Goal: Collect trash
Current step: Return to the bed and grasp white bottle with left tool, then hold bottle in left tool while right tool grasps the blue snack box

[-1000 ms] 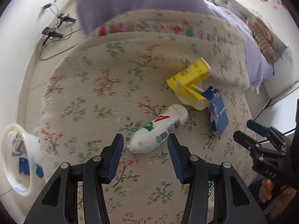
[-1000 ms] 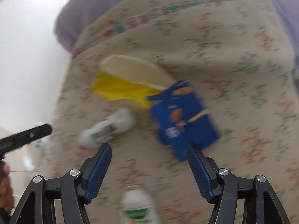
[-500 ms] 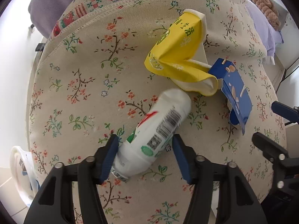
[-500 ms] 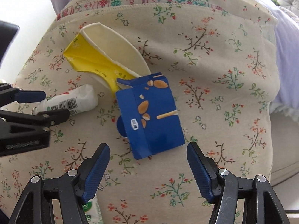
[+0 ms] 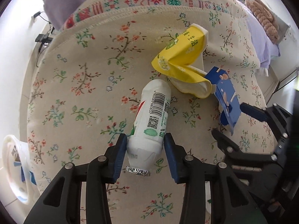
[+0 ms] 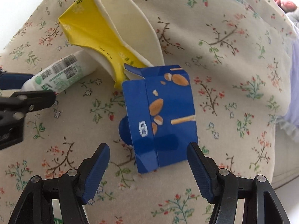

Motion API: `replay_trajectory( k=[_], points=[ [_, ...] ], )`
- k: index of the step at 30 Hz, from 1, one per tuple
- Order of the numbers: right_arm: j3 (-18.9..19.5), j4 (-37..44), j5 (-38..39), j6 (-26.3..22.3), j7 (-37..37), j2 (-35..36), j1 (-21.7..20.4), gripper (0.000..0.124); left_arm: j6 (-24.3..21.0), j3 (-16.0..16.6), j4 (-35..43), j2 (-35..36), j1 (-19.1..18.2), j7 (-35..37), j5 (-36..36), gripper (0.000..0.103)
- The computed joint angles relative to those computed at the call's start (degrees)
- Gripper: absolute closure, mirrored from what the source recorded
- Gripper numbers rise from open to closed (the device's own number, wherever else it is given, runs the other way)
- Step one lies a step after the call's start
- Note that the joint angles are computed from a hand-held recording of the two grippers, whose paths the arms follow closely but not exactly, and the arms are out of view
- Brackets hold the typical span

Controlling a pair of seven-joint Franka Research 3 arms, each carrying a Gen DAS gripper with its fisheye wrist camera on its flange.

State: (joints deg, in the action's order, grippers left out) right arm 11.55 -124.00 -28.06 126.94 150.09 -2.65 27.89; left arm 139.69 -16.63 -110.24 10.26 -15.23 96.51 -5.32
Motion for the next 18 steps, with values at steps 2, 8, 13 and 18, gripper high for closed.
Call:
replay_trajectory(
  k=[2,8,13,18],
  points=[
    [0.1,1.13,-1.16,-1.26,0.22,1.18,0.12,0.052,0.19,0.14,-0.81,-0.99,0.4,0.57,-0.53,0.06],
    [-0.51,3.67,-5.35,-4.69,1.01,4.1,1.7,0.061,0.4,1.01,-4.36,-5.5,1.98,4.55,-5.37,0.06],
    [-1.19,-0.37,-5.79,-1.33,3.97,-1.11,1.12,0.115,-0.2,2.44,-7.06,-9.13,2.18,7.34,-9.7,0.061],
    [0.23,-8.02,-4.08,6.16,9.78,-11.04,-2.4,0.115,-0.97,3.69,-8.47,-11.3,2.03,9.49,-12.92,0.061]
  ],
)
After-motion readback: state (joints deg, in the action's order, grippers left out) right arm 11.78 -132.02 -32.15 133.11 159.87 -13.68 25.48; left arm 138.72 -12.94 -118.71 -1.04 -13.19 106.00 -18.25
